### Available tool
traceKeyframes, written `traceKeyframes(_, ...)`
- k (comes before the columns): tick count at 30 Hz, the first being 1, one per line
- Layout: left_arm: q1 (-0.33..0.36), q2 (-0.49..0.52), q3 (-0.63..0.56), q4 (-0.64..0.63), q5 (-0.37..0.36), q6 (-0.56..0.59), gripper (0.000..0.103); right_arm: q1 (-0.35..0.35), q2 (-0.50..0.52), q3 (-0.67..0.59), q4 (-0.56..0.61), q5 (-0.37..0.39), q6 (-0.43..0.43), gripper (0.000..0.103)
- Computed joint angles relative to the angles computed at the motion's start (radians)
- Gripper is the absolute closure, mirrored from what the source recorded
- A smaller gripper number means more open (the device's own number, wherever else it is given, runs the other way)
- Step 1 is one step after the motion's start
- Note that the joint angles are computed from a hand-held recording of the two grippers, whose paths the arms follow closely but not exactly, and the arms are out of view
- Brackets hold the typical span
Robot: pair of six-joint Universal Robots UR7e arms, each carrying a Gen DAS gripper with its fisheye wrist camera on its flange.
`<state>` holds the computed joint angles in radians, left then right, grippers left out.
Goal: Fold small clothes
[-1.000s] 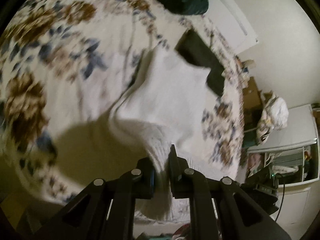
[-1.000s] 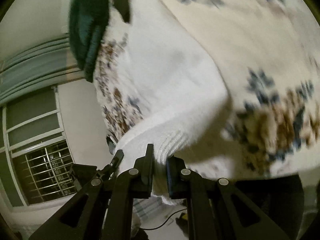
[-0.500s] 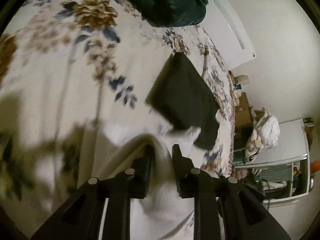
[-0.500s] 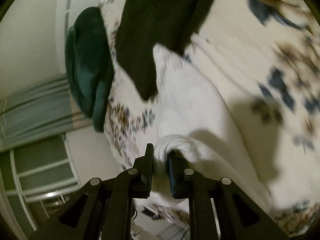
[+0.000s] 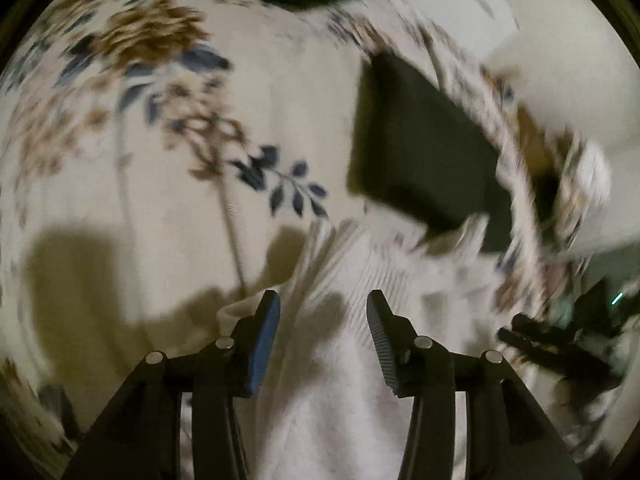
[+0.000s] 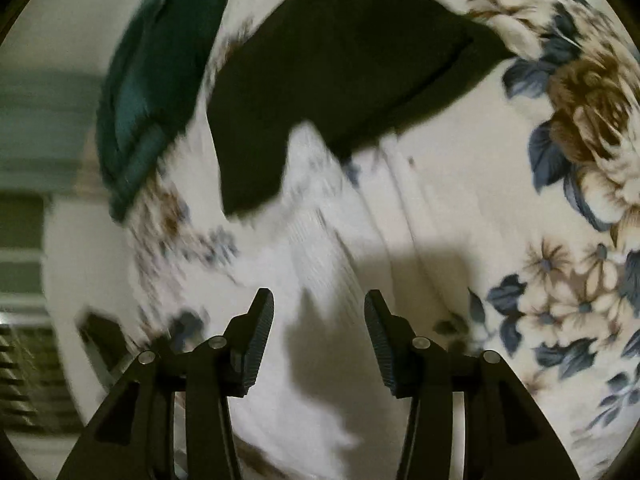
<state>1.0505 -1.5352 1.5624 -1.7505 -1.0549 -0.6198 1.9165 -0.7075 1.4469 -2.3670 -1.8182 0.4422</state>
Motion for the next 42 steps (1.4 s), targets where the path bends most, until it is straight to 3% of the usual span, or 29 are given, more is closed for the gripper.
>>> traceKeyframes(1, -0.008, 0.013, 0.006, 0.008, 0.030, 0.023, 0.064, 0.005, 0.014, -0.012, 0.021, -0.020, -0.015, 0.053)
traceKeyframes(2, -0.016, 0.018, 0.019, -0.005, 0.057, 0.047, 0.084, 0.011, 0.019, -0.008, 0.015, -0.043, -0.028, 0.066)
traceKeyframes(3, -0.020, 0.020, 0.027, -0.016, 0.065, 0.059, 0.096, 0.019, 0.016, 0.004, 0.005, -0.064, -0.034, 0.079)
traceKeyframes(4, -0.025, 0.019, 0.031, -0.020, 0.076, 0.056, 0.096, 0.026, 0.020, 0.004, -0.010, -0.092, -0.035, 0.094)
traceKeyframes(8, -0.049, -0.035, 0.043, -0.084, 0.099, 0.017, 0.096, 0.046, -0.006, 0.036, -0.110, -0.108, -0.036, 0.096)
traceKeyframes(12, -0.049, -0.059, 0.033, -0.077, 0.118, -0.040, 0.096, 0.059, -0.022, 0.022, -0.126, -0.105, -0.021, 0.097)
traceKeyframes(16, 0.011, 0.002, -0.005, -0.068, 0.111, -0.053, 0.096, 0.052, 0.029, -0.063, -0.073, -0.162, -0.028, 0.100)
traceKeyframes(19, 0.067, 0.038, -0.036, -0.048, 0.033, -0.061, 0.094, 0.019, 0.077, -0.132, 0.024, -0.159, 0.001, 0.100)
traceKeyframes(21, 0.068, 0.032, -0.037, -0.043, -0.004, -0.048, 0.089, 0.009, 0.082, -0.146, 0.077, -0.138, -0.011, 0.099)
traceKeyframes(24, 0.042, -0.015, -0.024, -0.022, -0.030, -0.066, 0.083, -0.007, 0.034, -0.093, 0.095, -0.067, 0.013, 0.096)
traceKeyframes(28, -0.011, -0.127, 0.037, 0.029, -0.030, -0.137, 0.080, -0.007, -0.079, 0.050, 0.080, -0.028, 0.023, 0.074)
traceKeyframes(33, -0.122, -0.290, 0.163, 0.198, -0.023, -0.267, 0.066, -0.005, -0.213, 0.280, 0.056, 0.047, 0.067, 0.070)
traceKeyframes(36, -0.131, -0.349, 0.253, 0.202, -0.082, -0.328, 0.066, -0.007, -0.236, 0.374, 0.024, 0.080, 0.074, 0.066)
traceKeyframes(38, -0.158, -0.382, 0.314, 0.156, -0.062, -0.364, 0.067, -0.014, -0.239, 0.420, -0.011, 0.097, 0.089, 0.066)
traceKeyframes(40, -0.189, -0.394, 0.339, 0.153, -0.018, -0.395, 0.088, -0.001, -0.230, 0.438, -0.045, 0.077, 0.087, 0.067)
traceKeyframes(41, -0.199, -0.391, 0.334, 0.168, -0.002, -0.415, 0.093, 0.011, -0.227, 0.441, -0.060, 0.048, 0.089, 0.083)
traceKeyframes(42, -0.206, -0.395, 0.331, 0.171, 0.014, -0.431, 0.094, 0.019, -0.224, 0.439, -0.059, 0.034, 0.098, 0.091)
